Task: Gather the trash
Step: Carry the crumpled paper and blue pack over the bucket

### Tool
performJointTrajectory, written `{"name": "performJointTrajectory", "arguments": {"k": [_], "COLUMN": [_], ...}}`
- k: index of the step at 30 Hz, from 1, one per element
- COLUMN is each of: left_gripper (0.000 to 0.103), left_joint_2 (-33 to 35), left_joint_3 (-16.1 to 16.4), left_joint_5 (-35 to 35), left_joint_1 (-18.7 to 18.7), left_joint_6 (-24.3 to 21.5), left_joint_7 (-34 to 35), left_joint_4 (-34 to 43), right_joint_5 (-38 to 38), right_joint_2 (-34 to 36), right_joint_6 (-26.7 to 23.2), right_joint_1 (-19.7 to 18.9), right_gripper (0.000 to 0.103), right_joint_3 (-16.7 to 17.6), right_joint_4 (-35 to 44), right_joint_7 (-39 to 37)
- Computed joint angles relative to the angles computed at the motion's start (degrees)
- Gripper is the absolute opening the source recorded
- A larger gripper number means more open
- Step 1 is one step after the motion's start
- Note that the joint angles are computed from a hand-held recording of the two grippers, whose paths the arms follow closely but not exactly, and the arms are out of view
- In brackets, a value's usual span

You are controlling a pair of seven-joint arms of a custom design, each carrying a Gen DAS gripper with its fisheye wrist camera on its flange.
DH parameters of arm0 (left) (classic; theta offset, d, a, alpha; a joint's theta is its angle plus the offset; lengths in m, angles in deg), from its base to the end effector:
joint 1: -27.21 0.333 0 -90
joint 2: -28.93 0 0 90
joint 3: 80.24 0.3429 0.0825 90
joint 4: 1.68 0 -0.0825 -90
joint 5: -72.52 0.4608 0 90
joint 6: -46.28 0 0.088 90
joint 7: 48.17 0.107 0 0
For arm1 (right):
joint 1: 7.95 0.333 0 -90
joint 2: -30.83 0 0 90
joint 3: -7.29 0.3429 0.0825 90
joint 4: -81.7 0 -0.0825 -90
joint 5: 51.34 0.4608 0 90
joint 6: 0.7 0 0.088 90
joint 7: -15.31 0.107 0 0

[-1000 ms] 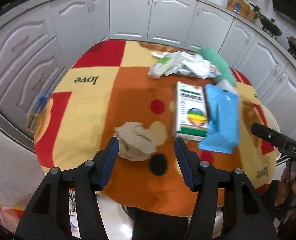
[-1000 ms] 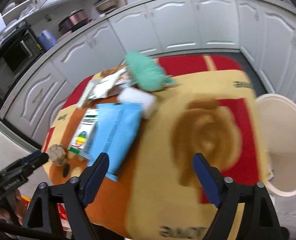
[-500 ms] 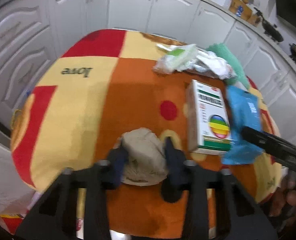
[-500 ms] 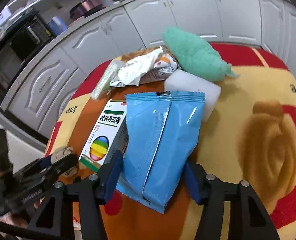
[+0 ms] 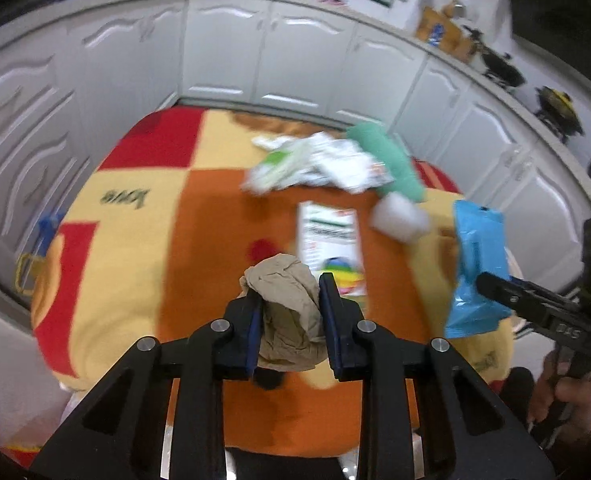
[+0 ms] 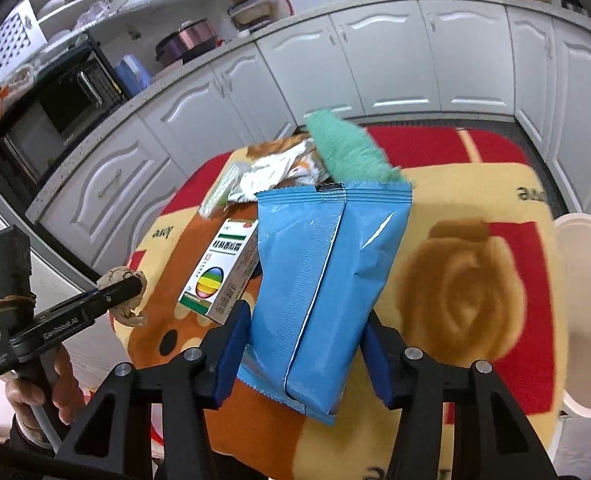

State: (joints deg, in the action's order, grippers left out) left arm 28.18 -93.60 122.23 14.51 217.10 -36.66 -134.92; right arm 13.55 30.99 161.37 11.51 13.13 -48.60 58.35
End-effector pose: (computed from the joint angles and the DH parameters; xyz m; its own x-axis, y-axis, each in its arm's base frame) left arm 0.5086 -0.3081 0.3786 0.0097 -0.9706 0.2407 -0.7636 -0.1626 -0.6248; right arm 0.5618 0.2147 0.3722 0.3582 -0.8474 -0.3920 -0.8133 -0.0769 -0.5768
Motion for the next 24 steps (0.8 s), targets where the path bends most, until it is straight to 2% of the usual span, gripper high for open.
{"name": "performJointTrajectory", "arguments": {"k": [3,5,12,24], "left_gripper": [0.024,0.024,0.024,0.024], "left_joint_2": [1.2,2.8,8.5,20.9], "left_joint_3": [-0.6,-0.7,0.8,1.5], "left_joint_5": [-0.1,-0.6,-3.5,-15.9], "left_joint_1": [-1.2,-2.4,-7.6,-14.9], "left_joint_6": [0.3,0.3,-0.3,-2.8], "left_joint_7": [1.6,3.4,8.3,26.5], "left_joint_4": [2.4,4.7,11.8,26.9], "right_joint_5": [0.0,-1.8,1.4,2.6], "right_joint_2": [-1.7,-2.9,-5.8,-10.0], "right_joint_6": [0.7,-0.5,1.9,4.7], "right_joint_1": [-0.3,-0.6,-0.5,-2.7], "right_gripper": [0.052,0.052,0.052,0.052], "right_joint_3": [-0.5,-1.2,-3.5,-8.1], "right_joint_4": [-1.5,-2.5,-5.5,-9.9], "right_joint_7": [-0.1,0.9,-0.6,-0.1]}}
